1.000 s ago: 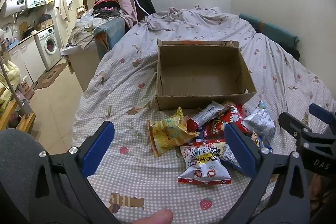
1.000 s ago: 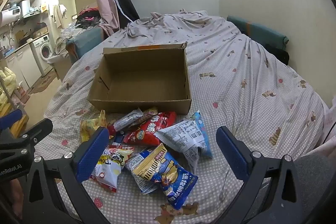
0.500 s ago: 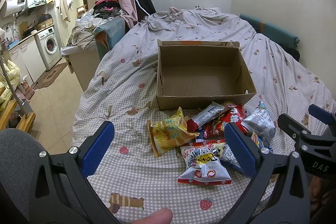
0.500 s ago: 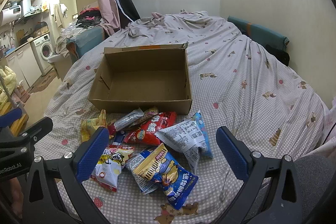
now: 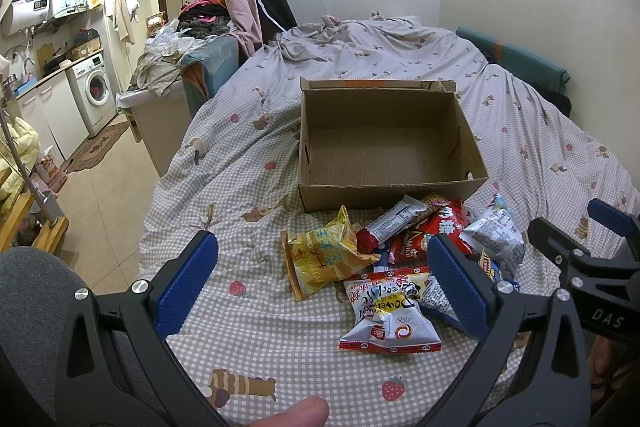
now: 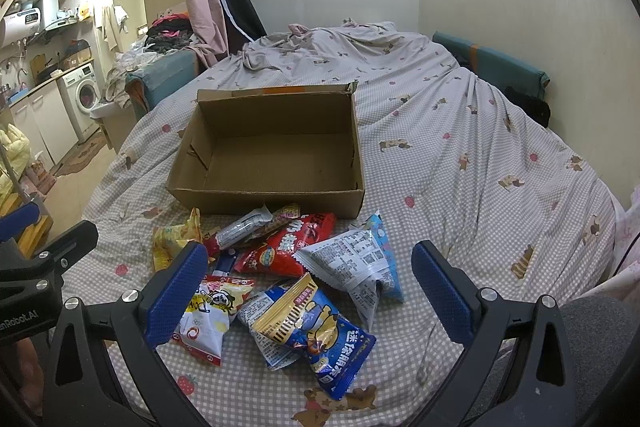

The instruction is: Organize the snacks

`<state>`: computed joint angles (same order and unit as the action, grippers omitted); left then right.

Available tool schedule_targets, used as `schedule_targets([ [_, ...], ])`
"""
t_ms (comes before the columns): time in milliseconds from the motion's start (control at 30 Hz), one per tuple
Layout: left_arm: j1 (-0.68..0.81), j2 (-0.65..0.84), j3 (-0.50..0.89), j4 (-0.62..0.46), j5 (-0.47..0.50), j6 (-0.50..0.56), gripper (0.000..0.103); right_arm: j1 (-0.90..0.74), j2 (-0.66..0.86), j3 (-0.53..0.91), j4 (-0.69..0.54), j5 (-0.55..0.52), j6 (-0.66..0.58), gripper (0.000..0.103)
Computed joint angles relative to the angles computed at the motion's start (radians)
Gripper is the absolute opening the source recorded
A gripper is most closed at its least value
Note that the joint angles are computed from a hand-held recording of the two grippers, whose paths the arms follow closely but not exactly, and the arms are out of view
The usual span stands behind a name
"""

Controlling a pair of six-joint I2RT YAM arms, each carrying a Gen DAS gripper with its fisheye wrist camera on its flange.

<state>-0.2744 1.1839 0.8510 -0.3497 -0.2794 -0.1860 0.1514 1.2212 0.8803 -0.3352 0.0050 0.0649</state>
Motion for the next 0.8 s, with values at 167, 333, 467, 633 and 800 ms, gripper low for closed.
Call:
schedule_targets([
  [167,0.000,0.000,0.000,0.000,0.000,0.000,0.103,0.000,-0.001,0.001,-0.001,0.002,-0.001,0.103],
  [333,0.002,0.003,0.005,-0.004,0.003,0.002,0.103,0.001,-0.001,-0.013,0.016,0.009,-0.004,0.103],
  [467,0.001,0.004,0.006,-0.003,0.001,0.001,0.103,0.002,-0.003,-0.006,0.008,0.011,-0.007,0.103],
  [633,0.001,0.004,0.007,-0.004,0.001,0.001,0.103,0.001,-0.004,-0.004,0.005,0.011,-0.008,0.103],
  [800,0.002,0.002,0.004,-0.002,0.003,0.002,0.103,0.003,-0.003,-0.004,0.005,0.013,-0.008,0.103],
])
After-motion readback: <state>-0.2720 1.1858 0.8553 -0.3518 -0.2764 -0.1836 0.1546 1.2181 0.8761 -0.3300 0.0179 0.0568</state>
